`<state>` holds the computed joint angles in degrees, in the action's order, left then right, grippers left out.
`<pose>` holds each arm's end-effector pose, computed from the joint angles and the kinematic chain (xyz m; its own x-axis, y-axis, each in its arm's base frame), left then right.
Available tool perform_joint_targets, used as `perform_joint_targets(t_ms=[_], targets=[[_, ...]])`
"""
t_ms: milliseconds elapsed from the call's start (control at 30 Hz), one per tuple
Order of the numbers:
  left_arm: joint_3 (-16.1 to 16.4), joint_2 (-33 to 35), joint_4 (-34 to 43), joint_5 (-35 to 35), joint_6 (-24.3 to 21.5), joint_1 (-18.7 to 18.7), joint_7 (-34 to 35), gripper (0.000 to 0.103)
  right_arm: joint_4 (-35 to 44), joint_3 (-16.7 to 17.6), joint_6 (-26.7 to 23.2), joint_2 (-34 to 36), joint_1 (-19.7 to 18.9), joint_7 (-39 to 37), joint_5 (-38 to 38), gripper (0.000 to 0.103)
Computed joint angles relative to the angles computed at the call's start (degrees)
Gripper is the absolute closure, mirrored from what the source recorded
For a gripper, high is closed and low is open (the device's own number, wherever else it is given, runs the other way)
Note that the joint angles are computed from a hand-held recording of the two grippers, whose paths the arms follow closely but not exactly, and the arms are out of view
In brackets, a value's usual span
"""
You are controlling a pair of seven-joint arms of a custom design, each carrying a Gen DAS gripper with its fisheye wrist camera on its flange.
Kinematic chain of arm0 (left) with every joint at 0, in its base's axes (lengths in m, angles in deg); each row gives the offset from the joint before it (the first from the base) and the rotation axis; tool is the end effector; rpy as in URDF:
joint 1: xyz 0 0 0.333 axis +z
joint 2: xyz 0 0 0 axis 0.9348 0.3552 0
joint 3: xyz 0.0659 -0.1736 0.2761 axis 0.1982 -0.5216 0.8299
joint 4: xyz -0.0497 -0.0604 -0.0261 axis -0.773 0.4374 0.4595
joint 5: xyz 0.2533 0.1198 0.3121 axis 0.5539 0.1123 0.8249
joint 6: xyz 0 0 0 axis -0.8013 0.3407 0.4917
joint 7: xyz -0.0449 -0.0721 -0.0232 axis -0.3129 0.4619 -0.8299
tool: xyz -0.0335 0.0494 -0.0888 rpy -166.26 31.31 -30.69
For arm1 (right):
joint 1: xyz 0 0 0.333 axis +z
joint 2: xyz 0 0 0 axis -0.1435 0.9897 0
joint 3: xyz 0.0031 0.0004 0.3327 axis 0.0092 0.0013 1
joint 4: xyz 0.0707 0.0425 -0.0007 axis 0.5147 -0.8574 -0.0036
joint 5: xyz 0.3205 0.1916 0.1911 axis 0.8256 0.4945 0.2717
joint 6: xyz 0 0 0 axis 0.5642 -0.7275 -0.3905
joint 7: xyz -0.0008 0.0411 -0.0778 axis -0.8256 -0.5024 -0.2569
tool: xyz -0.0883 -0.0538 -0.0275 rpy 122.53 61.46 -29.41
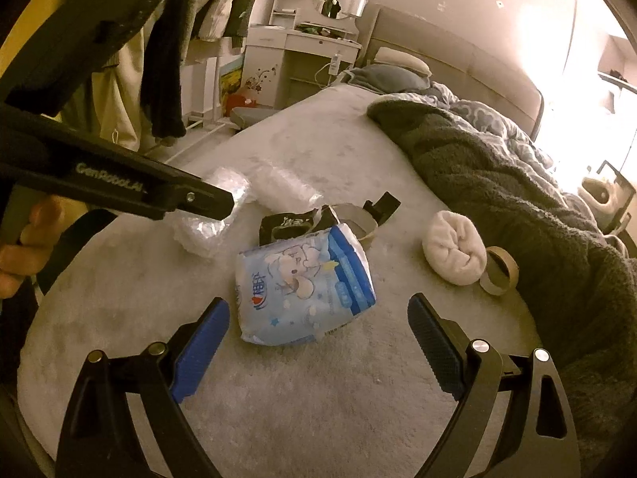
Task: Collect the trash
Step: 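Close the left tool on the bubble-wrap roll while the right tool grasps the blue diaper pack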
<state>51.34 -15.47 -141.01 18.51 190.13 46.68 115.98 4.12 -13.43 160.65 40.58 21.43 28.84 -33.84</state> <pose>0.6413 -0.3297 0.4763 0.1257 -0.9568 0.2623 -0.7666 -0.2614 -0.5865 0.6706 0.4928 0.4619 0.7316 -0.6437 0.2244 -0.3147 -0.6109 -0.7265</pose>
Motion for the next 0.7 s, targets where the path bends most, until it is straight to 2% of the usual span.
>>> perform_joint_targets(t_ms=[100,200,467,500,567,700], targets=[[0.35,-0.49,-0.35,1.11,-0.45,-0.25,-0.18,0.067,0.99,0.74,-0.45,0.55,-0.15,-0.81,0.55,0.011],[0.44,-1.3,-1.22,2.24,-0.55,-0.09,-0.58,0.067,1.99,-0.16,-0.92,1.19,0.78,-0.82,-0.11,0.011],[-0.27,-3.77,-3.59,4.84,-1.84,0.96,-0.97,0.067,8.63,-1.92,-6.32,5.07,3.02,0.62,-0.86,0.011],[-0.35,-4.21,-4.04,5.37,-1.9,1.12,-1.06,0.067,9.42,-2.01,-7.03,5.52,3.2,0.64,-0.84,0.012],[-0.54,-5.0,-4.79,6.47,-2.34,1.41,-1.48,0.067,10.62,-3.15,-8.34,6.17,4.09,1.68,-1.46,0.025],[-1.26,-6.58,-6.14,8.04,-3.14,2.39,-2.16,0.067,13.18,-2.46,-10.96,7.48,3.71,2.4,0.05,0.028]])
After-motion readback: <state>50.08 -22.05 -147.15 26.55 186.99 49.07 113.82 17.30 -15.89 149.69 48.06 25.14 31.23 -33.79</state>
